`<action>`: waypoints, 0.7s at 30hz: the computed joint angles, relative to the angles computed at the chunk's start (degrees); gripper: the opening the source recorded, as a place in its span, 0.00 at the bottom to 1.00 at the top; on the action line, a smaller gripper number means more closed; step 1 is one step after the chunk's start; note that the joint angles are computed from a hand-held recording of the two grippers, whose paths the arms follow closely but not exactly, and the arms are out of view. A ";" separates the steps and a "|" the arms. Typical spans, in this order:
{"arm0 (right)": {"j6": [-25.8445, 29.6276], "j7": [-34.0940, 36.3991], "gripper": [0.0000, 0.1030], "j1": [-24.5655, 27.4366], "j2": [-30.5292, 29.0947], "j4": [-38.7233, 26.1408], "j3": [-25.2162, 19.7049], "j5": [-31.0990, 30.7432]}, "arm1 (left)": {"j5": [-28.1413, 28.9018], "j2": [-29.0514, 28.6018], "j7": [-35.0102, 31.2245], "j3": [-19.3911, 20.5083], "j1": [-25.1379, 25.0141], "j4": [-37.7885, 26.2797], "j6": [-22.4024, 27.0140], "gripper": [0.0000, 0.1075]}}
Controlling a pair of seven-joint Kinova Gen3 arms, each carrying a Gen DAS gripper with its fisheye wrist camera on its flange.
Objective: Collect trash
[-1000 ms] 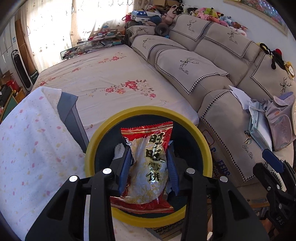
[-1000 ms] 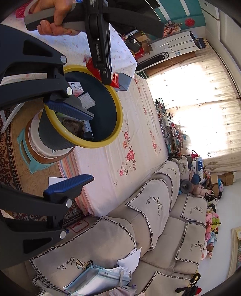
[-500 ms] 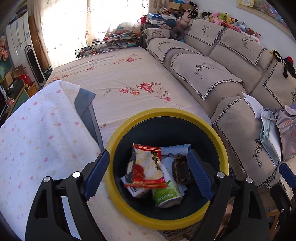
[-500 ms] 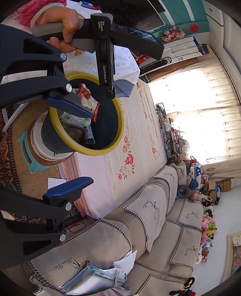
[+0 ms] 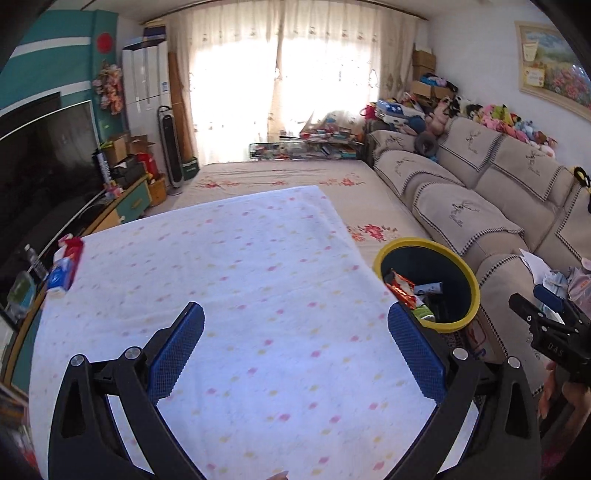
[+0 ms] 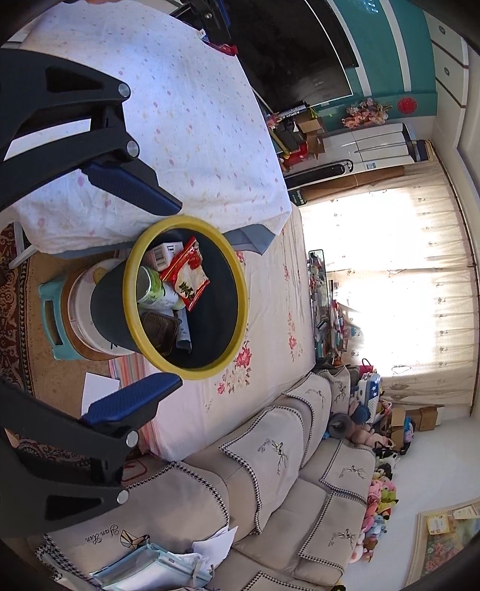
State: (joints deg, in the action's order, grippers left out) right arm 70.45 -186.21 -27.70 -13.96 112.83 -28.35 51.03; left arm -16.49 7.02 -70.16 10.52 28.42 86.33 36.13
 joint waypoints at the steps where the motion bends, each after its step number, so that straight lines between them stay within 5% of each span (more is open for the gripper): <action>1: 1.11 -0.30 0.86 -0.37 0.27 -0.64 -1.21 0.41 | -0.94 -2.36 1.56 -0.86 -0.19 2.38 -0.25 0.91; 4: 5.74 -0.98 0.92 -2.41 1.55 -3.09 -4.62 2.06 | -2.94 -9.52 5.56 -1.73 -2.18 9.29 -1.01 0.91; 11: 16.99 -2.30 0.93 -10.11 5.01 -8.71 -9.50 5.72 | 1.60 -24.86 2.64 -2.94 -9.06 21.67 -2.31 0.91; 21: 24.71 -3.02 0.93 -18.67 7.52 -12.72 -8.15 9.06 | 9.69 -35.67 -5.91 -6.54 -13.98 26.23 -3.35 0.91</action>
